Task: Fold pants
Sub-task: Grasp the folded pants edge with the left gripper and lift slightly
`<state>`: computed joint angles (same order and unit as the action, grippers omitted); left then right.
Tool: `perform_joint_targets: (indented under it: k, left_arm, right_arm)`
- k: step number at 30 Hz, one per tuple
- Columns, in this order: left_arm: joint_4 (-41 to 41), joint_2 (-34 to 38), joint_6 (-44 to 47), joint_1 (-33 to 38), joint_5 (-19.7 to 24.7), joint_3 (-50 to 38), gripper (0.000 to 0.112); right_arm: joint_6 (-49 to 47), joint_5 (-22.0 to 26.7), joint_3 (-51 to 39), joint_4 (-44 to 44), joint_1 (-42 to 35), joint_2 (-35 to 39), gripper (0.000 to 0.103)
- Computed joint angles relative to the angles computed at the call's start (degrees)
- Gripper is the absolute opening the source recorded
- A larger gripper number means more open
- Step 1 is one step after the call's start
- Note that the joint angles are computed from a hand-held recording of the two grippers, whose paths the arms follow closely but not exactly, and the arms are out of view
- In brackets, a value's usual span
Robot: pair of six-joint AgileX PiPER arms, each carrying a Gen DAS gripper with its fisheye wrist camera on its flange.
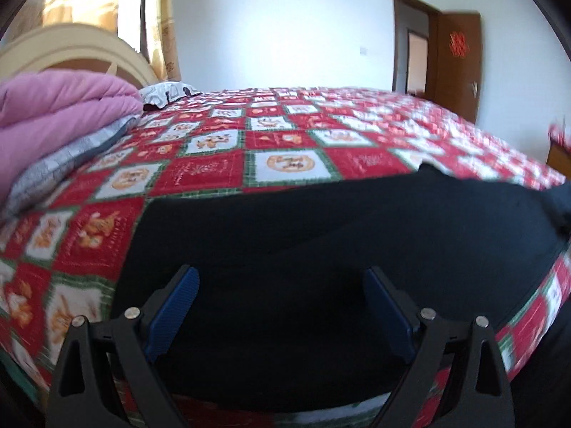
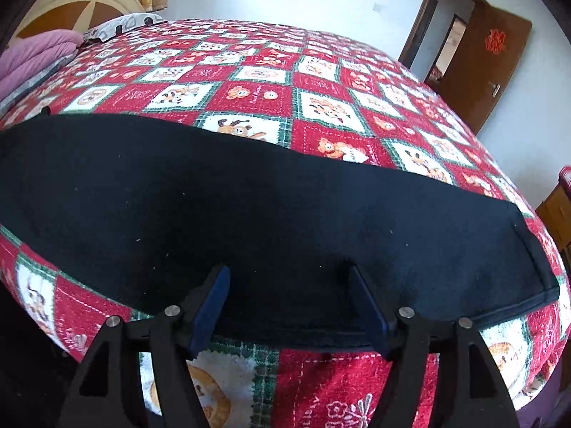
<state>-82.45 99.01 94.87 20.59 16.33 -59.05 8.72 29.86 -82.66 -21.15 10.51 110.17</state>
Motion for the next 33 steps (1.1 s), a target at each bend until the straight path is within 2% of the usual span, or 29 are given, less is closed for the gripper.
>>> perform_joint_targets:
  k: [6, 10, 14, 17, 19, 21, 23, 26, 28, 31, 32, 33]
  left_arm:
    - [-2.3, -2.7, 2.6, 3.5, -0.8, 2.6, 0.098]
    - [-1.5, -1.8, 1.0, 7.3, -1.7, 3.0, 0.098]
    - [0.9, 0.3, -4.7, 12.4, 4.4, 1.6, 0.098]
    - [2.8, 1.5, -8.3, 13.3, 7.8, 0.1, 0.085]
    - [3.8, 1.5, -8.5, 12.3, 8.2, -0.3, 0.067]
    - [4.9, 1.0, -9.0, 11.9, 9.5, -0.2, 0.054]
    - [7.3, 0.4, -11.1, 10.7, 7.0, -0.1, 0.054]
    - [5.3, 0.6, -9.5, 10.2, 5.2, 0.5, 0.058]
    - [2.3, 0.9, -6.2, 11.2, 6.5, 0.8, 0.059]
    - [4.1, 0.8, -9.6, 12.3, 8.2, 0.3, 0.060]
    - [4.8, 0.4, -10.7, 11.8, 7.4, 0.4, 0.061]
    - [6.0, -0.8, -12.2, 10.4, 4.2, 0.8, 0.063]
  right_arm:
    - [2.5, -3.0, 2.9, -0.4, -0.2, -2.6, 0.071]
    - [3.5, -5.8, 4.5, -0.3, 0.4, -4.2, 0.071]
    - [7.3, -4.8, 4.4, -5.5, 1.9, -2.8, 0.071]
    - [10.7, -5.3, 4.9, -8.3, 2.3, -2.6, 0.071]
    - [11.3, -5.3, 4.9, -8.7, 2.5, -2.7, 0.071]
    - [12.6, -5.4, 5.2, -9.6, 2.6, -2.8, 0.071]
    - [13.5, -5.5, 5.4, -10.3, 2.8, -2.8, 0.071]
    - [15.1, -5.6, 5.6, -11.8, 3.1, -2.5, 0.071]
    - [14.8, -5.6, 5.5, -11.4, 2.9, -2.0, 0.073]
    - [10.2, -6.0, 5.4, -5.8, 1.4, -2.7, 0.073]
    - [10.1, -6.0, 5.5, -5.6, 1.2, -3.1, 0.073]
    - [10.1, -6.4, 6.0, -5.3, 0.9, -3.8, 0.073]
